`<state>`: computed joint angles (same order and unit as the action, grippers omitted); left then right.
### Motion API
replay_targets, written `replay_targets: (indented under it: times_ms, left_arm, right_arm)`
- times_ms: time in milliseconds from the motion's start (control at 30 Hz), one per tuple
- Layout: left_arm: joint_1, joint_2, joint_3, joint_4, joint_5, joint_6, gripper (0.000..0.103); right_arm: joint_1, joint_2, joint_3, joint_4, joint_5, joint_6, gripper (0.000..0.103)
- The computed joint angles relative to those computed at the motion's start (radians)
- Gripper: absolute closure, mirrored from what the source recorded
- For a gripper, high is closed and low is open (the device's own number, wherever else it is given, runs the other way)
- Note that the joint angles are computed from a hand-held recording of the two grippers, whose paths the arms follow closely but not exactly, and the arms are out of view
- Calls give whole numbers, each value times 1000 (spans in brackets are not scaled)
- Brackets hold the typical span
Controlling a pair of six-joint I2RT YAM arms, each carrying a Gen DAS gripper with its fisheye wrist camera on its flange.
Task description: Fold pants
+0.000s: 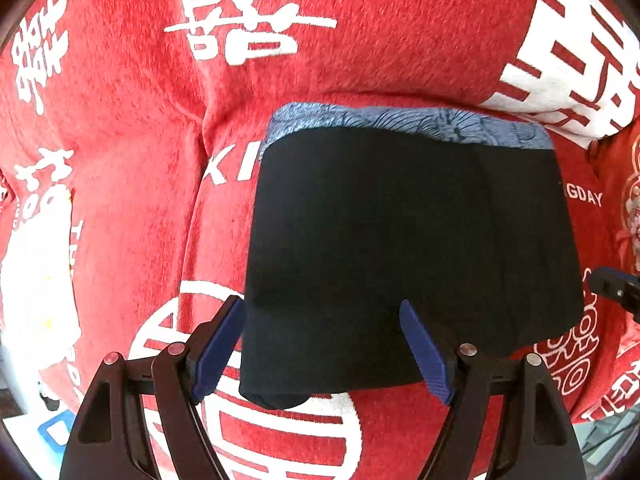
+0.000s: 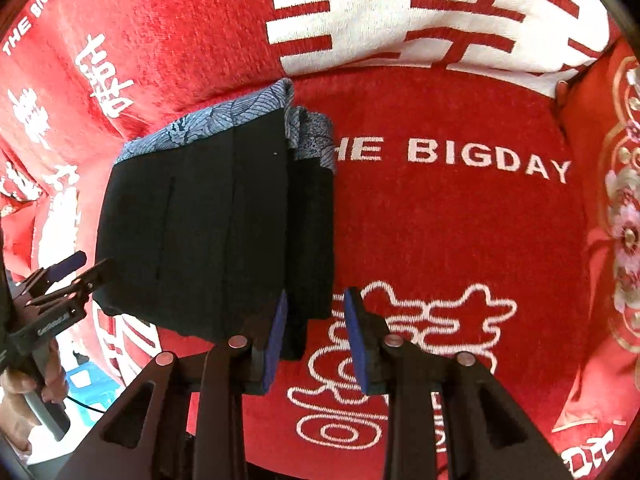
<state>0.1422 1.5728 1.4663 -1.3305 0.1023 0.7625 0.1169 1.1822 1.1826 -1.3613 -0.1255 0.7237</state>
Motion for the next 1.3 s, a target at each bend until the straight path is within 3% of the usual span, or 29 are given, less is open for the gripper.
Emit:
replay_targets:
  times_ms: [267,467,667,967,1300]
  left_arm:
    - [11,22,-9,-4,-7,3,23]
    - [4,37,15,-16,-4,3,23]
    - [2,46,35,-24,-9,-1,23]
    - [-4,61,42,-9,-11,-4,23]
    - [-16,107,99,-3,10,-12,23]
  right_arm:
    - [130,-7,41,-31,73,145,64]
    - [183,23,21,-6,67,188,64]
    - [178,21,-1,1,69,193,57]
    - [166,17,-35,26,60,181,55]
    - [122,-19,-74,39,36,159,41]
